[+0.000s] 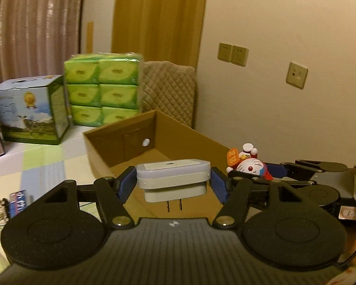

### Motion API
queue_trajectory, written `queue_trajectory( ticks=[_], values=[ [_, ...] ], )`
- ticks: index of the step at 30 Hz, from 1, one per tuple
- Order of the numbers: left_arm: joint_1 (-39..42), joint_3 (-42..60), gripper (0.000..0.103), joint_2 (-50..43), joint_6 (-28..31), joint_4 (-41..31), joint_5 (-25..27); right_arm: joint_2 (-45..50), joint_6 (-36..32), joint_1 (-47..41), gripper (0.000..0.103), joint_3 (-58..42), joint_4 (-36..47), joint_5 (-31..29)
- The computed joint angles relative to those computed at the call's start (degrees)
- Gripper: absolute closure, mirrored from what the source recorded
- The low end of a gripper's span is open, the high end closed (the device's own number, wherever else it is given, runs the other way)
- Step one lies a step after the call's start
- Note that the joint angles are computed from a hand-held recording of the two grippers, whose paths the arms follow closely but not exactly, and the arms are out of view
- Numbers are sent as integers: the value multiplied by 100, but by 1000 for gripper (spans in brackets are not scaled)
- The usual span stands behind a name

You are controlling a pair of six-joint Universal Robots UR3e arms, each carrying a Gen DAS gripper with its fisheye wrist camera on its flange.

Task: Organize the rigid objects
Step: 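Carry both held objects into the cardboard box and lower them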

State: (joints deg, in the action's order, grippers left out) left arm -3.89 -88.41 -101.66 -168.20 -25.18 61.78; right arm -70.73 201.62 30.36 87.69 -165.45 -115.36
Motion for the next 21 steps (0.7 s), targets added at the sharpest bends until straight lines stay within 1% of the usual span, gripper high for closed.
queue_trajectory(
  ticks=[9, 11, 12, 13, 16, 21],
  values=[
    [-273, 416, 40, -551, 25, -176, 120, -135, 48, -287, 61, 457, -233, 180],
    [-289, 608, 40, -666, 77, -433, 61, -113, 47, -323, 61, 458, -237, 207],
    [-283, 666, 36, -695, 69, -528, 24, -123, 35, -330, 61, 478, -242, 209],
    [-271, 605, 29, -678, 11, -435, 17, -111, 24, -347, 61, 480, -247, 220],
    [-235, 362, 28, -563, -45, -6, 118, -122, 34, -351, 61, 489, -221, 210],
    [19, 37, 28, -262, -45, 140, 125, -123, 48, -343, 61, 483, -214, 220]
  ],
)
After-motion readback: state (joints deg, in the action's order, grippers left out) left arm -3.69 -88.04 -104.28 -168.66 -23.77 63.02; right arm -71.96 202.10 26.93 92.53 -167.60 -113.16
